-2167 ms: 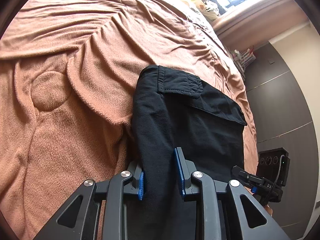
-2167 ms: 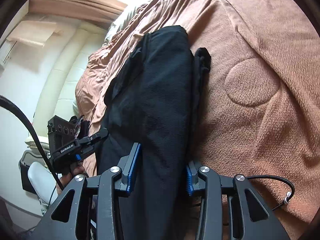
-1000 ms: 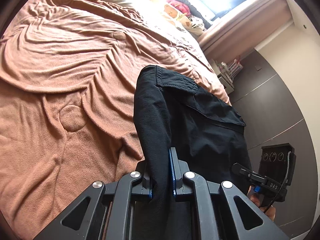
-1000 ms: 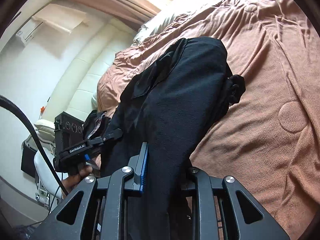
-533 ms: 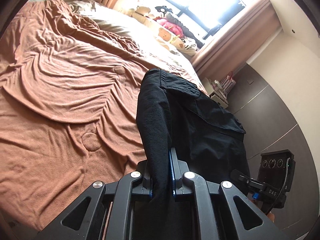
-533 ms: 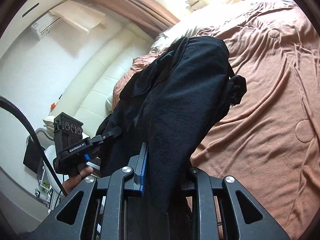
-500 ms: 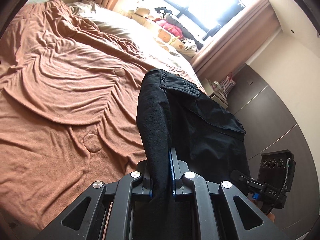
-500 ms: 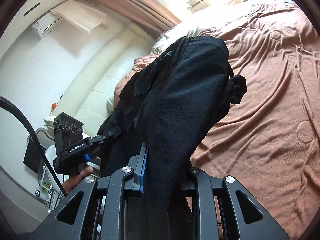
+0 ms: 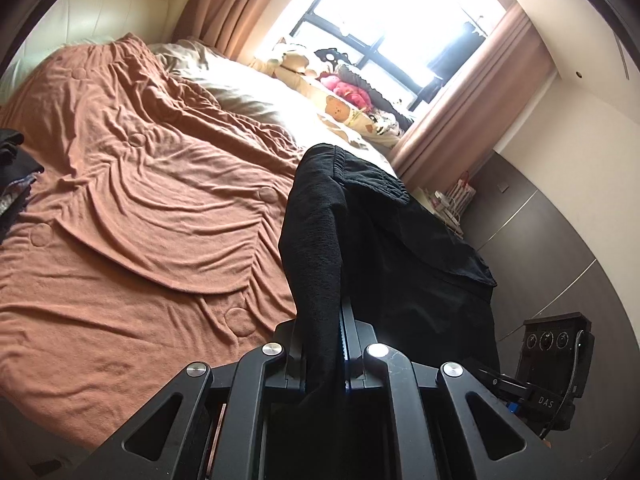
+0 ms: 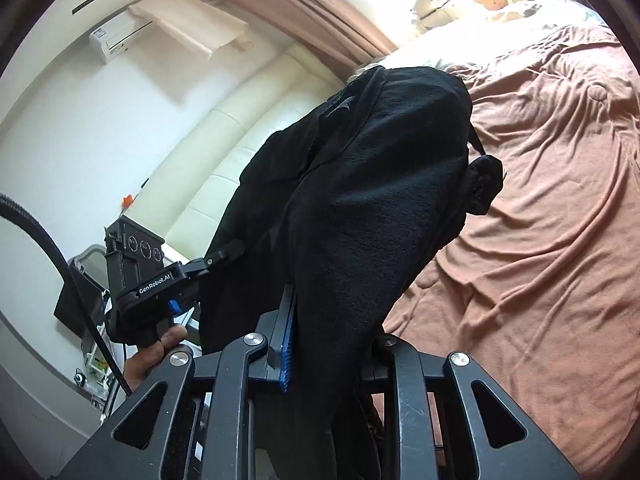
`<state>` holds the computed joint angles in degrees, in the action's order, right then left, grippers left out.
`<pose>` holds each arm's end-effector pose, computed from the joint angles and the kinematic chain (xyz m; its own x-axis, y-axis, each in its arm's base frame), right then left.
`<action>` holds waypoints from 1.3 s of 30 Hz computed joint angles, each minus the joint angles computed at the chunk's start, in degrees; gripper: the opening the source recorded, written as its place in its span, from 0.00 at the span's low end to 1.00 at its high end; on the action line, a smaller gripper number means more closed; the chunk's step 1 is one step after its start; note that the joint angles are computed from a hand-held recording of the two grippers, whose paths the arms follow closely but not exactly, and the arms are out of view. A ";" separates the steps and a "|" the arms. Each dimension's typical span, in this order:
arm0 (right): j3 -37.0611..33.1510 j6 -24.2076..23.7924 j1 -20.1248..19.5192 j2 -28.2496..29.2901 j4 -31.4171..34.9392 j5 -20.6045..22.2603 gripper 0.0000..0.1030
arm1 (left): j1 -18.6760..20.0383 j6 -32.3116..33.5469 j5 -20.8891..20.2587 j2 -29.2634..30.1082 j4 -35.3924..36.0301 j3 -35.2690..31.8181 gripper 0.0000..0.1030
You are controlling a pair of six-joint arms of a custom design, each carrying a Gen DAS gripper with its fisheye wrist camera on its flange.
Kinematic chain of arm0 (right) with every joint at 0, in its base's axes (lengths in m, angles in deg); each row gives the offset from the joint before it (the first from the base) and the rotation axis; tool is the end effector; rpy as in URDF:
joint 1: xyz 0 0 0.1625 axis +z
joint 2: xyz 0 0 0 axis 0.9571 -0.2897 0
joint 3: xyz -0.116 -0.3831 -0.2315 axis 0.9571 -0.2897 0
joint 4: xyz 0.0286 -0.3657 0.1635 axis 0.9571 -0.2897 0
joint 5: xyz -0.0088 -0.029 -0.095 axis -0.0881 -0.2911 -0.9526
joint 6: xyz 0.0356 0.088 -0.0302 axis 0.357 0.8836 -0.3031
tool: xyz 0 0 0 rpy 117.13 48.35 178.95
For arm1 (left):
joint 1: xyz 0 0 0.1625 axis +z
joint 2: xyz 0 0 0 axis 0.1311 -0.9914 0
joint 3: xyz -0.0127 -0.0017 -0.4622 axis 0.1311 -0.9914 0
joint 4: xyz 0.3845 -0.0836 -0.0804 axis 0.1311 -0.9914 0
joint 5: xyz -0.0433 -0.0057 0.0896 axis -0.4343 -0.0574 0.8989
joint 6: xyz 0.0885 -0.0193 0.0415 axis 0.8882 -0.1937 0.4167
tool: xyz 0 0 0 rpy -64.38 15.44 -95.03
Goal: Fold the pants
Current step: 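Lift the folded pants with both tools and carry them toward the headboard clothes pile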
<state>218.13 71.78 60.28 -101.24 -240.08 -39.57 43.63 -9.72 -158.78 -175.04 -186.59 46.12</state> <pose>0.2391 -0.1410 0.2472 -0.9972 -0.0585 0.0461 -0.0697 0.5162 -0.8537 -0.1737 -0.4373 0.3261 -0.8021 0.5953 -0.0463 0.5739 0.7471 -0.3354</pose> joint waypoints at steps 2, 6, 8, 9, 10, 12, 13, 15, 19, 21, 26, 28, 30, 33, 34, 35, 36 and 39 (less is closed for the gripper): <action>-1.26 -1.69 -1.88 1.61 -0.85 2.28 0.19 | 1.17 0.74 0.04 -0.63 0.88 -1.23 0.11; -4.40 -4.33 -4.73 5.25 -2.07 5.94 0.18 | 3.36 2.11 0.65 -1.08 2.30 -3.96 0.11; -5.77 -5.76 -6.37 6.96 -2.63 8.03 0.18 | 4.60 3.47 0.78 -1.25 2.66 -5.27 0.11; -6.68 -6.51 -7.12 7.73 -2.53 9.03 0.18 | 5.20 3.99 1.03 -1.29 2.84 -5.91 0.11; -7.26 -7.13 -7.66 8.75 -2.95 9.99 0.17 | 5.94 4.29 1.10 -1.22 3.07 -6.61 0.11; -9.22 -8.41 -8.92 10.08 -2.24 11.90 0.17 | 7.72 5.24 0.74 -1.07 3.32 -8.06 0.11; -10.12 -9.04 -9.76 10.64 -1.94 13.07 0.17 | 8.53 5.65 0.63 -1.04 3.41 -8.77 0.11; -11.98 -10.45 -11.37 11.86 -1.45 15.38 0.17 | 9.93 6.43 0.66 -0.96 3.83 -10.26 0.11; -15.99 -12.46 -13.63 14.73 -0.65 19.29 0.17 | 12.66 8.12 0.38 0.05 4.56 -13.99 0.11; -17.68 -13.30 -14.86 16.13 -0.31 21.42 0.17 | 14.09 8.63 0.18 0.61 4.95 -16.07 0.11; -23.24 -16.10 -17.02 19.09 3.12 25.97 0.17 | 16.51 9.44 1.22 2.07 4.98 -20.66 0.11; -26.16 -17.68 -17.46 20.08 5.80 27.20 0.17 | 17.56 9.66 1.33 2.86 4.72 -22.62 0.11; -28.61 -18.57 -18.41 20.67 8.27 29.09 0.17 | 18.35 9.82 2.00 3.60 4.65 -24.50 0.11; -32.54 -19.92 -19.64 22.10 11.91 31.54 0.17 | 19.56 10.07 3.25 5.05 4.70 -27.53 0.11; -33.93 -20.26 -19.83 22.74 13.07 32.15 0.17 | 19.99 10.28 3.67 5.52 4.83 -28.54 0.11; -35.44 -20.61 -20.13 23.21 14.59 32.78 0.17 | 20.56 10.48 3.84 5.95 5.02 -29.61 0.11; -36.88 -20.75 -20.51 23.75 15.92 33.59 0.17 | 21.12 10.35 3.91 6.31 5.03 -30.49 0.11; -40.93 -21.81 -21.11 25.40 19.55 35.53 0.17 | 22.37 10.59 5.36 7.63 4.59 -33.18 0.11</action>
<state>177.20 49.97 39.17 -75.85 -220.53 -4.04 66.00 0.87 -153.42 -167.41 -182.00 12.94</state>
